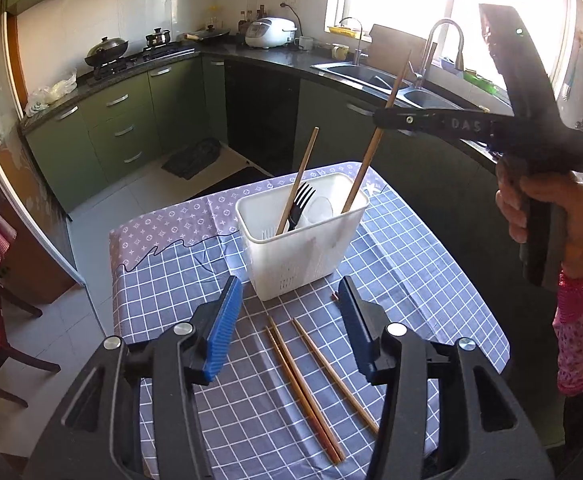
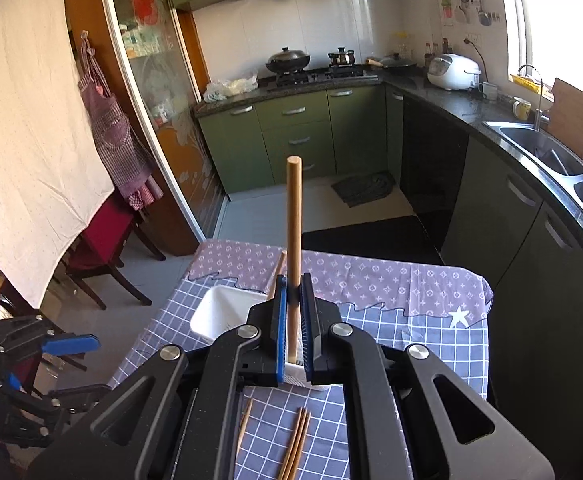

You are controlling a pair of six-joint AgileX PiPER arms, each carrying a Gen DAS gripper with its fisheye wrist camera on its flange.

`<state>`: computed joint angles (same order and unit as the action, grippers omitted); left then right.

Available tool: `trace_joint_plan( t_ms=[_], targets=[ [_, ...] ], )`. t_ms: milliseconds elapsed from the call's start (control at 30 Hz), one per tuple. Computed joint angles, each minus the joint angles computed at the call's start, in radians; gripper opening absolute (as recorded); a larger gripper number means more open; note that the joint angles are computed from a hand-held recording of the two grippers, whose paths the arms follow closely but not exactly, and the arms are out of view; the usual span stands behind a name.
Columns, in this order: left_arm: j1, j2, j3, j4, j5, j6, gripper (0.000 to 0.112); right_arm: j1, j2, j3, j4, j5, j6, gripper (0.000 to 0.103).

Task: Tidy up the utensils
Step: 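Release the chopstick into the caddy with the left tool while the right tool releases its chopstick there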

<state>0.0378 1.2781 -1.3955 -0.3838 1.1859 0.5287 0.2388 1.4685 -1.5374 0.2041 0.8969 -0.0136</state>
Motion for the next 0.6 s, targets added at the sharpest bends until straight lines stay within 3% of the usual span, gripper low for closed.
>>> trace_joint_plan(
  t_ms=[100,167,367,533,600],
  targets=[
    [0.026,-0.008,0.023,-0.022,0.006,0.013,0.050,0.020,0.022,0.029,-0.033,-0.025,0.012,0.008],
    [0.025,-0.015,0.044,-0.017,0.000,0.008,0.051,0.026,0.009,0.054,-0.029,-0.039,0.003,0.019],
    [0.001,-0.016,0.140,0.022,-0.039,-0.021,0.051,0.024,-0.140,0.171,-0.014,-0.070,-0.043,0.020],
    [-0.029,0.071,0.224,0.077,-0.051,-0.107,0.050,0.044,-0.265,0.329,-0.048,-0.044,-0.048,0.020],
    [-0.029,0.125,0.260,0.080,-0.059,-0.139,0.044,0.036,-0.289,0.402,-0.040,-0.040,-0.068,0.020]
  ],
)
